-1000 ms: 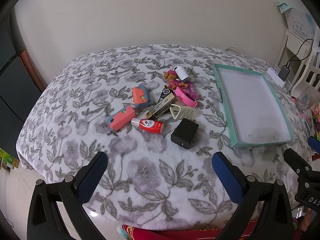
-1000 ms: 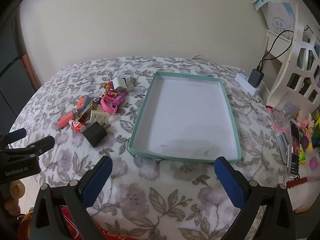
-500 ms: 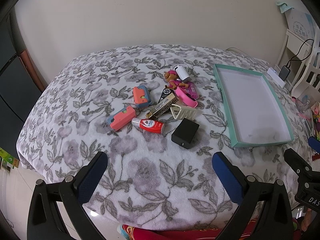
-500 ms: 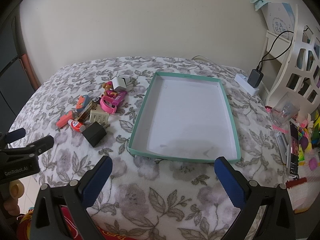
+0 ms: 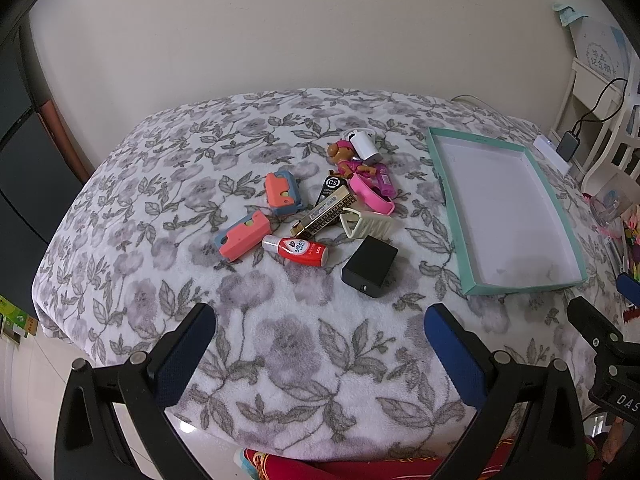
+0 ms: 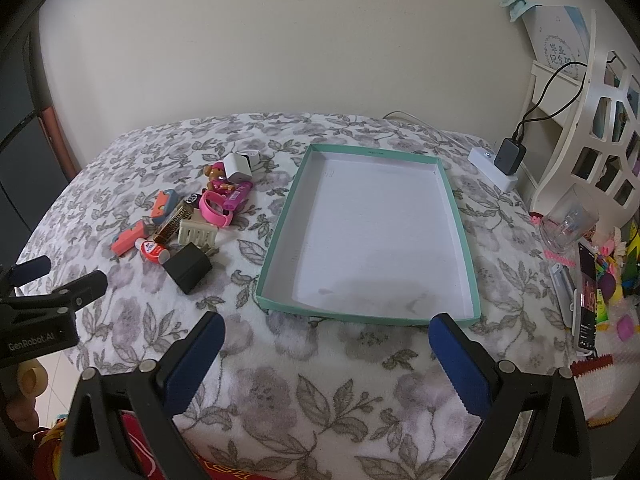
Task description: Organize rigid objects
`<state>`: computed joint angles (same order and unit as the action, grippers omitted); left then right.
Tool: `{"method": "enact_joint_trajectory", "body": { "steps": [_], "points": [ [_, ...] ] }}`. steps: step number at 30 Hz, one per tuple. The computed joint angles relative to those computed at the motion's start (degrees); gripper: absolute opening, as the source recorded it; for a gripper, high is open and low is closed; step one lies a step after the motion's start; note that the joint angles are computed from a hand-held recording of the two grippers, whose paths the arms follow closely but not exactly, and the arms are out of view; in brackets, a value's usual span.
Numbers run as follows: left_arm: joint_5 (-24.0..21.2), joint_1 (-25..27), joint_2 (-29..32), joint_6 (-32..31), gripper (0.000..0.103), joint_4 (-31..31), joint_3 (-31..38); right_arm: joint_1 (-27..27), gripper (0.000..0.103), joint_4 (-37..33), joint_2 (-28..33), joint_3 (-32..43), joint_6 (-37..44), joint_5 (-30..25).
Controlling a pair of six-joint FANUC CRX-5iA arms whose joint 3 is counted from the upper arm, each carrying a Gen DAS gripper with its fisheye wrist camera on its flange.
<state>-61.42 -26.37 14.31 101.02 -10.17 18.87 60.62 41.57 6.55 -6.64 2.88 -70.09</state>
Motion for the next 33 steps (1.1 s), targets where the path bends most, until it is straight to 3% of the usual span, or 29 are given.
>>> {"method": "enact_joint_trajectory", "body": {
  "steps": [26, 33],
  "points": [
    [0.07, 0.09, -0.05, -0.15, 0.103, 0.41, -0.17, 0.01, 0.103, -0.08, -0.15, -0.20, -0.24, -0.01],
    [-0.82, 1.55, 1.68, 0.11, 0.103, 0.33, 2.62, -2.62, 0.103, -3.08, -1.99, -0.45, 3.17, 4.63]
  ]
}}
